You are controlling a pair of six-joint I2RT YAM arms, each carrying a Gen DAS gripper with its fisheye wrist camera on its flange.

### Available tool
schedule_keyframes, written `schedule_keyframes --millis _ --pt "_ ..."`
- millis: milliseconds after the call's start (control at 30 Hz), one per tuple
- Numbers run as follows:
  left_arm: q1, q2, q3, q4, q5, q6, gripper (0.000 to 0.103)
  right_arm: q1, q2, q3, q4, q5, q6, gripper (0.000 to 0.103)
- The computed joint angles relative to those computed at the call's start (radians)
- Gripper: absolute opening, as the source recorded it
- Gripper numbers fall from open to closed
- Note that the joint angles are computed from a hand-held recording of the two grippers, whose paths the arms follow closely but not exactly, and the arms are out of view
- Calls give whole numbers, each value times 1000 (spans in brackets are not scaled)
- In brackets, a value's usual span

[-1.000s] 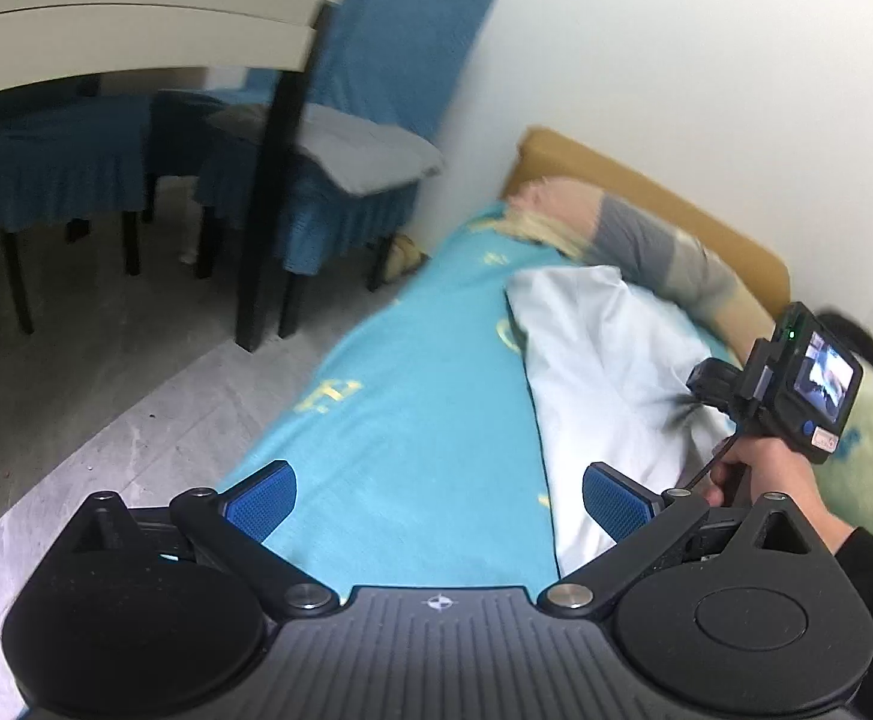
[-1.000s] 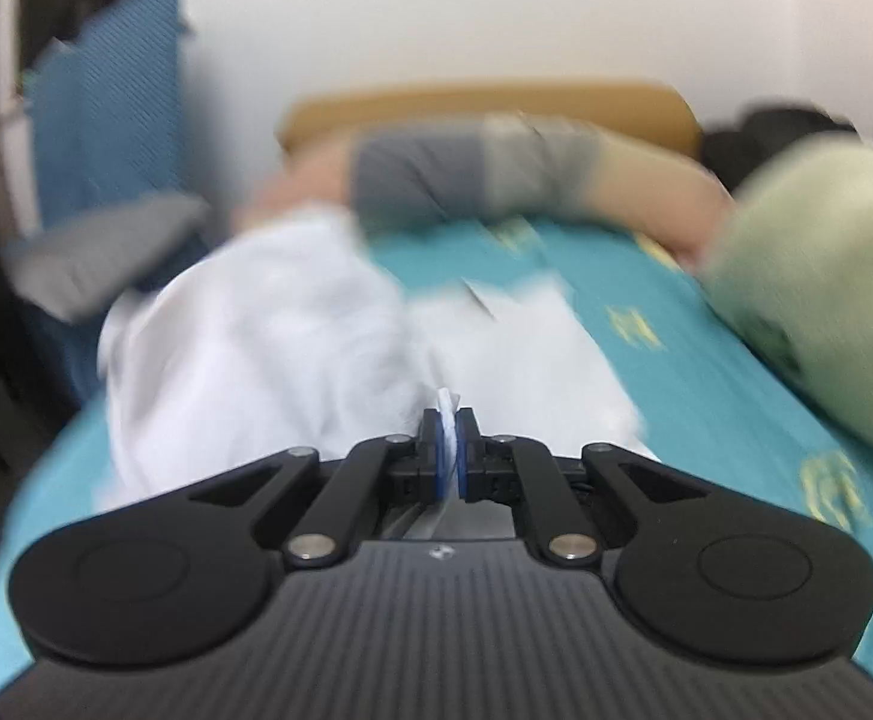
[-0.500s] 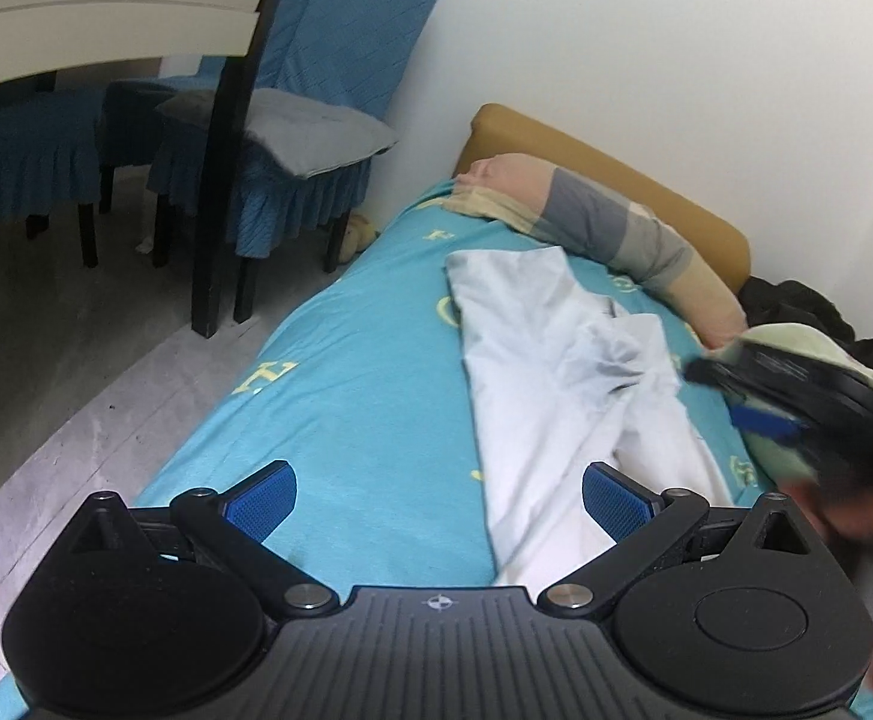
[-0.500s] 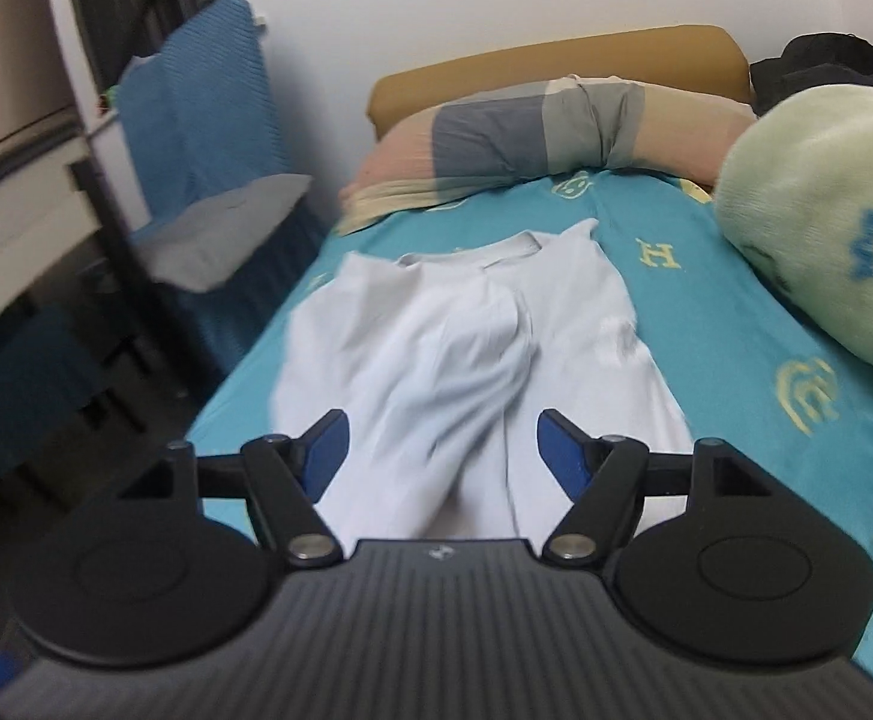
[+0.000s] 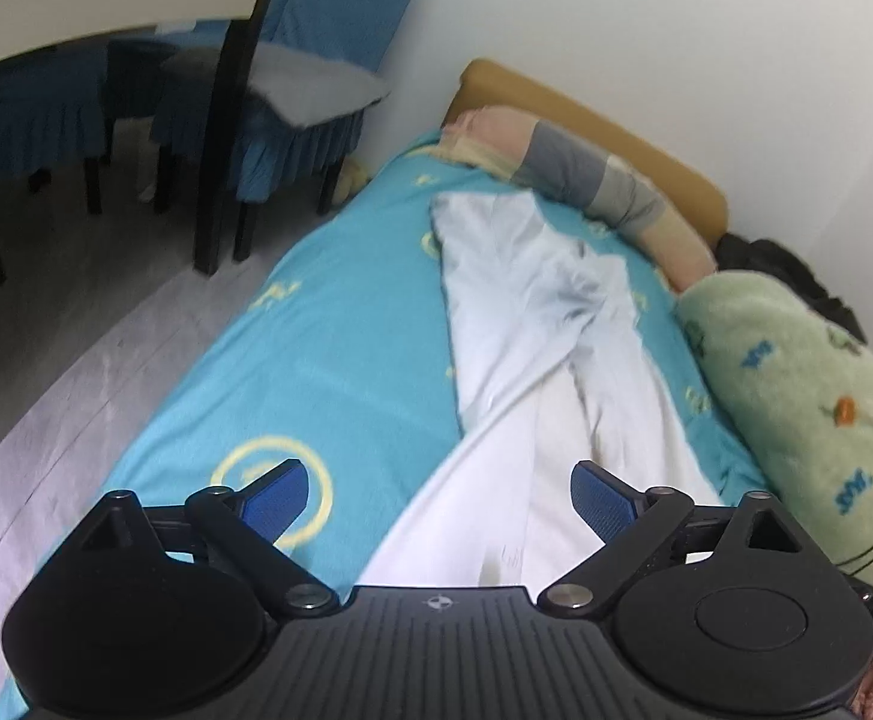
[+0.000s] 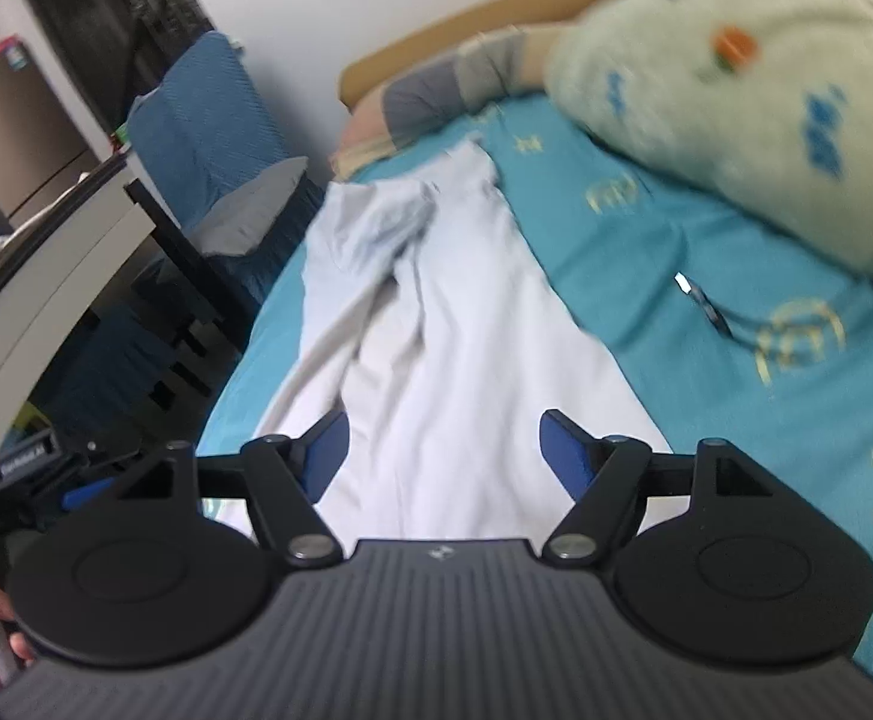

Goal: Fold clothes

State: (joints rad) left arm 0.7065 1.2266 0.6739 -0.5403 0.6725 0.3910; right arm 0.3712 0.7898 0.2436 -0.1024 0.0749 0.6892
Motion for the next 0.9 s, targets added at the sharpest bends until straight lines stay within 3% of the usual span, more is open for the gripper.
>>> schedule_keyframes --millis 67,200,367,433,567,633,700,833,900 --pt "-6 28 10 -29 -39 1 88 -31 -35 -17 -11 -10 19 73" --pt "17 155 70 -118 -98 10 77 -137 -77 -62 24 -138 20 73" --pt "46 172 64 -136 -192 -12 77 -238 -19 -92 77 -231 26 73" --pt "30 190 62 -140 -236 -24 69 -281 7 -98 106 -286 28 73" --pt "-23 206 36 -134 -343 -58 43 -323 6 -108 122 -331 21 73" --pt "-48 175 3 -108 -396 -51 34 -346 -3 -114 121 -354 19 73" --pt "-67 133 -10 -119 -422 -23 4 -366 -15 -117 111 -375 21 73" --pt "-132 -88 -58 -179 -470 46 1 -382 -52 -120 96 -399 14 73" --pt "-180 -253 -66 -277 -442 70 1 -374 -59 -118 95 -394 10 73"
